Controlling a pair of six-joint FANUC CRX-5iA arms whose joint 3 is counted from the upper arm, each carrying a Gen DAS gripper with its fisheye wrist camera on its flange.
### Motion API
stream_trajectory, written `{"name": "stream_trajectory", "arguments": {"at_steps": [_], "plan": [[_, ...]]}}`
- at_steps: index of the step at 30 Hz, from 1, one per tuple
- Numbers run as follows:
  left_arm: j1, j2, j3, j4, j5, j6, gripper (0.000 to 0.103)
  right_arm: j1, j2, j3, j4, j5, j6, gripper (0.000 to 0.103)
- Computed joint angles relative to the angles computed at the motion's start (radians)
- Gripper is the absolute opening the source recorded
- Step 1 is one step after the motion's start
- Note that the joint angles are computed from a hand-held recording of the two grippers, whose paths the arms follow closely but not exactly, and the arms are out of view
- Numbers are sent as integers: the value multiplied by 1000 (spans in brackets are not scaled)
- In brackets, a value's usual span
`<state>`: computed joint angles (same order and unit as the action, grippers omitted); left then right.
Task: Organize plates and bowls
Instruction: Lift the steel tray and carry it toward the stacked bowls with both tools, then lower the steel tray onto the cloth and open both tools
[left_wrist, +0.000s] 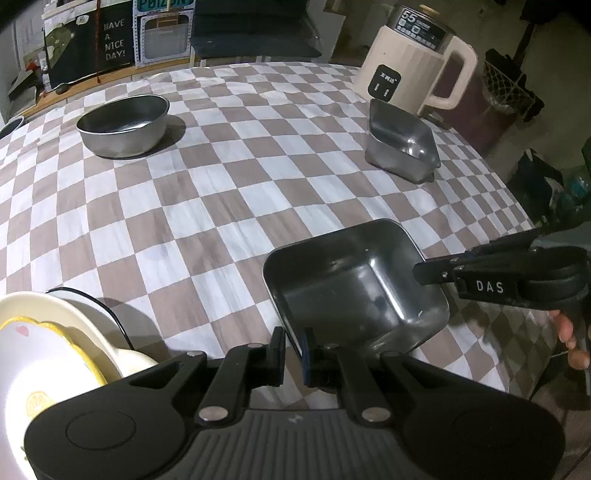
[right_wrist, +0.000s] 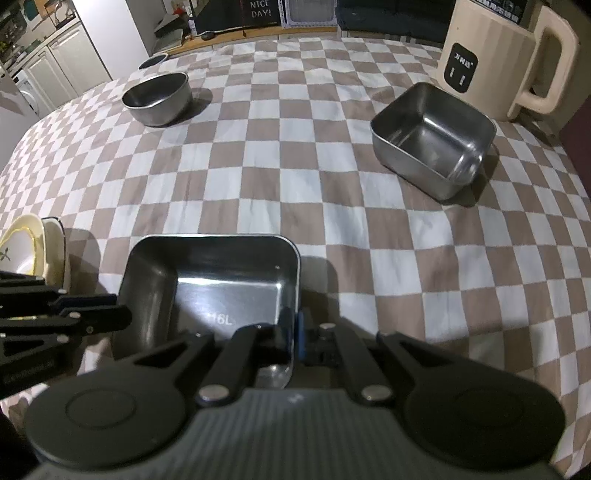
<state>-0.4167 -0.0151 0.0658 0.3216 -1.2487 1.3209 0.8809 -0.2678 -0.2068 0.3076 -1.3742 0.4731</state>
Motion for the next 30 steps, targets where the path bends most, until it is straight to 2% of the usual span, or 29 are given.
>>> {"name": "stream_trajectory", "arguments": {"at_steps": [15,19,23,26,28,30], "plan": [[-6,16,28,-19,-32,-5,11,-16,13,23,-35,-19,14,5],[-9,18,36,-30,-49,-2,25,-19,13,32,-52,-25,35,11],[-10,15,38,-40,-60,-5,31,-18,12,39,-60,-32,48,17],[-11,12,41,-43,-65,-3,41,-12,11,43,-56,-45,54,32],[-9,8,40,-38,-66,-5,48,-11,3,43,-61,-45,59,50],[-8,2,37,-34,-63,-7,52,-6,-11,38,-54,-41,53,60]]}}
